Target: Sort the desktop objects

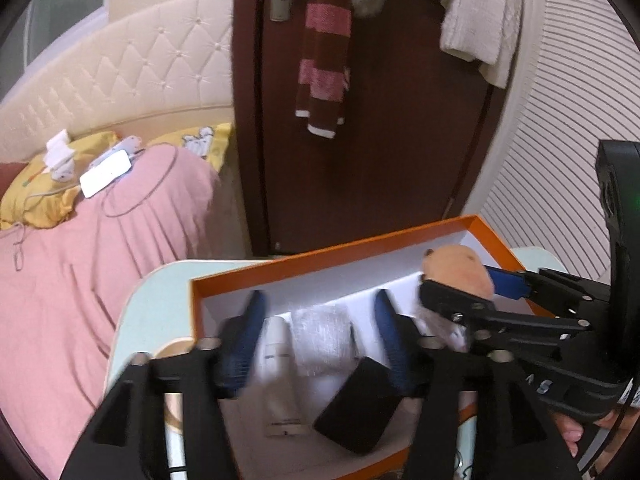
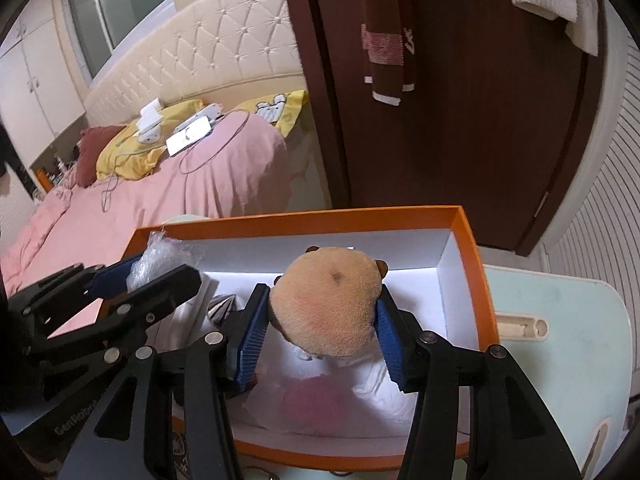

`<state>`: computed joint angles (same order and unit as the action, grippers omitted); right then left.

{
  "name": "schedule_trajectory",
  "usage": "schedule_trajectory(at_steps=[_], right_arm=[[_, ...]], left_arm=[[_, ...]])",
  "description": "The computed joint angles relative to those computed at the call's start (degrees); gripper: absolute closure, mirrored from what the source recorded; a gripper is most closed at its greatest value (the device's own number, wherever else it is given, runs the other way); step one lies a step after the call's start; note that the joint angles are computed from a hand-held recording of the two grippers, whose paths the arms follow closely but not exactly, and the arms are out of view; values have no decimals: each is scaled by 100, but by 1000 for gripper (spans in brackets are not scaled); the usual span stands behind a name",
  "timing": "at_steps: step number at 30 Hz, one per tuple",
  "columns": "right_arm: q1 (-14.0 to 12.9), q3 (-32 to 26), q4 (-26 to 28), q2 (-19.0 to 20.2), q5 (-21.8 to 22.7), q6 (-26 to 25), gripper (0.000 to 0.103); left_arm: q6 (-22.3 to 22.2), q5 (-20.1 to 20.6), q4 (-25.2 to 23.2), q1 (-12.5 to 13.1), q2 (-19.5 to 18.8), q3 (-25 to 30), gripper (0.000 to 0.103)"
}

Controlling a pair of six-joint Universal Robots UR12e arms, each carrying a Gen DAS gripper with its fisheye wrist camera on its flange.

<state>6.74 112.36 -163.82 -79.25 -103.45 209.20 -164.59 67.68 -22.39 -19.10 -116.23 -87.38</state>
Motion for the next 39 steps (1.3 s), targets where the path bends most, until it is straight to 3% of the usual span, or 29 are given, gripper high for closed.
schedule_trajectory(at_steps=[2,4,6,7,18,21,29,35,39], right_arm=[[-1,5,15,-17,-73,49,49],[15,26,-18,-43,-193,96,40],[54,58,-112,-63,-417,166,24],[72,84,-198,-75,-509,194,22],[162,364,-737,-342,-498,268,22],[263,460,-749,-454,-568,183,22],[612,669,-345,-654,-889,5,22],[782,837,127,-737,-812,325,22],[893,900,371,-759,-816,567,22]], left_arm=[[-106,-40,71,30,2,-12,31],[-199,-134,85,69,14,-21,26],[-279,-225,134,105,38,-50,19],[-281,-234,150,110,52,-65,19],[-122,-508,309,235,408,-442,19],[0,-412,317,283,543,-590,19],[191,-287,248,491,936,-1053,19],[97,153,670,592,1126,-1349,19],[146,-23,436,609,1200,-1526,18]])
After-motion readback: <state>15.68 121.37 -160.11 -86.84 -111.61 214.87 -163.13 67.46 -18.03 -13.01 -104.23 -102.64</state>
